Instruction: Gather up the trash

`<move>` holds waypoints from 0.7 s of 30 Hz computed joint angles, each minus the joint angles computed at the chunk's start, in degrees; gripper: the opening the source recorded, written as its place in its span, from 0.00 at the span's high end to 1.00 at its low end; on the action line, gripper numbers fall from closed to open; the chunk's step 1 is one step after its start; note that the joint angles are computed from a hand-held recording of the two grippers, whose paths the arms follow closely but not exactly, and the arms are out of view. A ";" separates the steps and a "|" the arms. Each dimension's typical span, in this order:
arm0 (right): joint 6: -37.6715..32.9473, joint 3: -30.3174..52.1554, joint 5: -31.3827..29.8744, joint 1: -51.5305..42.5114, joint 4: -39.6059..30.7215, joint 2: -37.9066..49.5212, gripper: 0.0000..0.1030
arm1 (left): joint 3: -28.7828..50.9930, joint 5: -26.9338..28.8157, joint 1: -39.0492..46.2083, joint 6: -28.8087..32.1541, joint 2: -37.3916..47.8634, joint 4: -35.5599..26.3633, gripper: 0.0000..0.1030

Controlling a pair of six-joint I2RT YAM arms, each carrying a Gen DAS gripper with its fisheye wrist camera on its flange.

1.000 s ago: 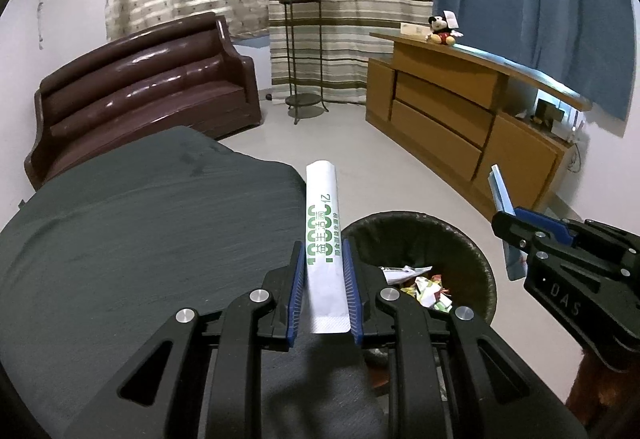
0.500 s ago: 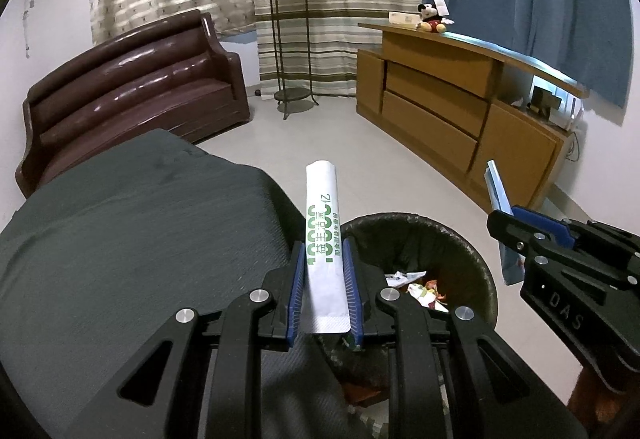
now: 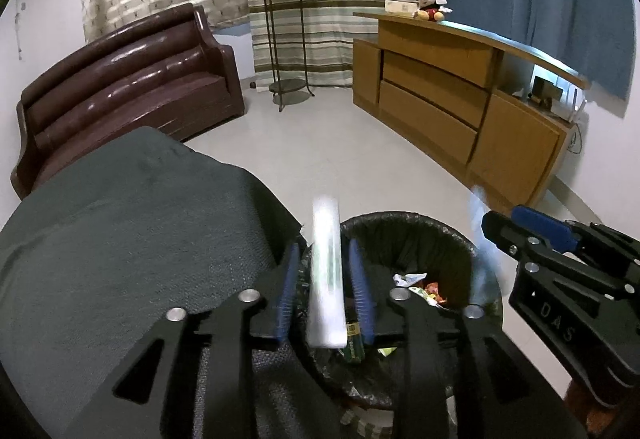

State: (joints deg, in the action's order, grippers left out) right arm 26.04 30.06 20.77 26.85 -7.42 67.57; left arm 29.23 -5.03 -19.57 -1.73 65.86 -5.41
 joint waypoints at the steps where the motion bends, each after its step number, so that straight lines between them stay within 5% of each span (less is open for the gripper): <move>1: -0.09 -0.26 -0.18 -0.18 0.12 -0.18 0.68 | -0.12 -0.11 0.05 -0.05 -0.10 0.07 0.64; 17: 1.67 -1.51 3.09 1.79 -2.26 -3.98 0.58 | -1.89 1.05 3.50 0.84 -6.66 -2.49 0.32; 21: 3.14 -1.84 5.44 4.48 -4.23 -6.28 0.51 | -2.51 1.41 4.72 1.12 -10.45 -4.65 0.31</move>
